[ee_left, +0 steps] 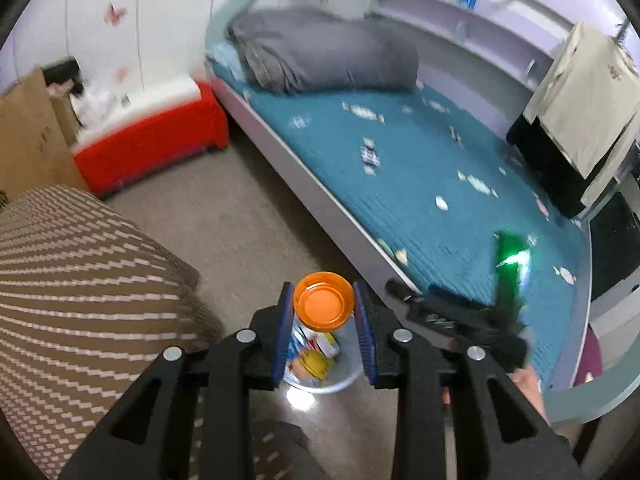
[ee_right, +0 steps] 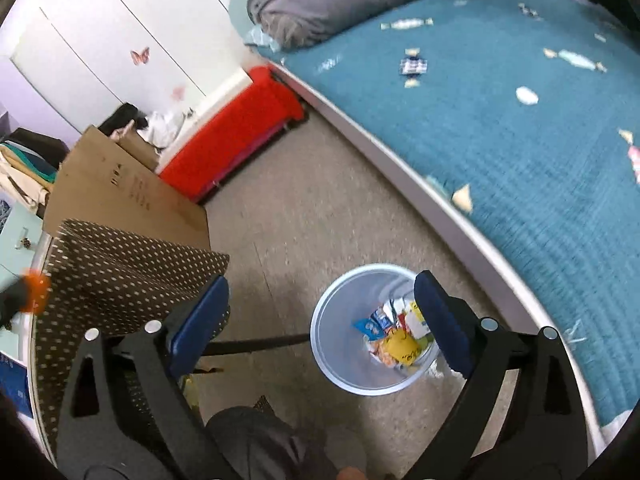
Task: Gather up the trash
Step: 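Carry both items over the wastebasket and open both grippers to drop them, then move both grippers back over the table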
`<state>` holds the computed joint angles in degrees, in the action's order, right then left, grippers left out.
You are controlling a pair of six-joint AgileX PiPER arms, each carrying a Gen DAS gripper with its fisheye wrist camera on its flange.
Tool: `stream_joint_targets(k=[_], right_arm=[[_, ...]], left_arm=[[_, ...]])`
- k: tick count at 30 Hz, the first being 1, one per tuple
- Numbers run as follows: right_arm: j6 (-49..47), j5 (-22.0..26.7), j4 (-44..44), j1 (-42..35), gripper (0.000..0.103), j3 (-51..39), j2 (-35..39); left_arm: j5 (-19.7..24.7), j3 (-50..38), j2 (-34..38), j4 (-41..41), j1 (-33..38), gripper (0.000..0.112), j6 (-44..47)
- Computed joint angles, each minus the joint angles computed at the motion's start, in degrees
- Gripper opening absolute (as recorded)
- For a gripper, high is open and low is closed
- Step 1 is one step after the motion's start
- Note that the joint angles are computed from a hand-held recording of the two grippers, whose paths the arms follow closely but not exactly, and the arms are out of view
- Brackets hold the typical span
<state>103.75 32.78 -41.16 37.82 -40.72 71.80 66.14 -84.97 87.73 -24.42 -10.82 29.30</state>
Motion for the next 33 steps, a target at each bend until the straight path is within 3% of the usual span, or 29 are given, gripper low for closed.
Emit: stream_joint_targets(k=[5, 11, 12, 13, 14, 19, 25, 33], right_arm=[[0.37, 5.59, -1.48, 1.69, 0.094, 0.15, -5.62], [0.46, 6.25, -1.33, 2.21, 0.094, 0.30, -7.04], [1.18, 6.39, -1.72, 2.49, 0.094, 0.43, -7.37], [2.17, 7.17, -2.28, 3.32, 0.094, 0.20, -7.64], [2.28, 8.09, -2.47, 3.81, 0.094, -0.10, -7.96], [2.09, 11.90, -3.09, 6.24, 0.097, -2.07, -8.46], [2.93, 18.66, -3.76, 9.83, 0.097, -6.99, -6.77], [-2.18, 27.56, -5.14, 16.32, 0.097, -20.57, -1.54]], left_arm=[[-1.35, -1.50, 5.77, 4.81, -6.60, 0.029, -4.68], [1.56, -8.92, 13.36, 9.88, -11.60, 0.033, -10.05], [2.00, -9.86, 14.45, 11.00, -12.13, 0.049, -11.49], [1.76, -10.41, 15.16, 12.63, -12.75, 0.076, -13.26], [0.79, -10.69, 15.53, 14.42, -13.53, 0.090, -15.19], [0.30, -10.78, 14.88, 16.22, -13.78, 0.091, -16.56], [-2.34, -7.34, 8.95, 12.17, -11.29, 0.091, -14.05], [-3.22, -4.75, -0.45, 7.79, -4.86, 0.091, -9.03]])
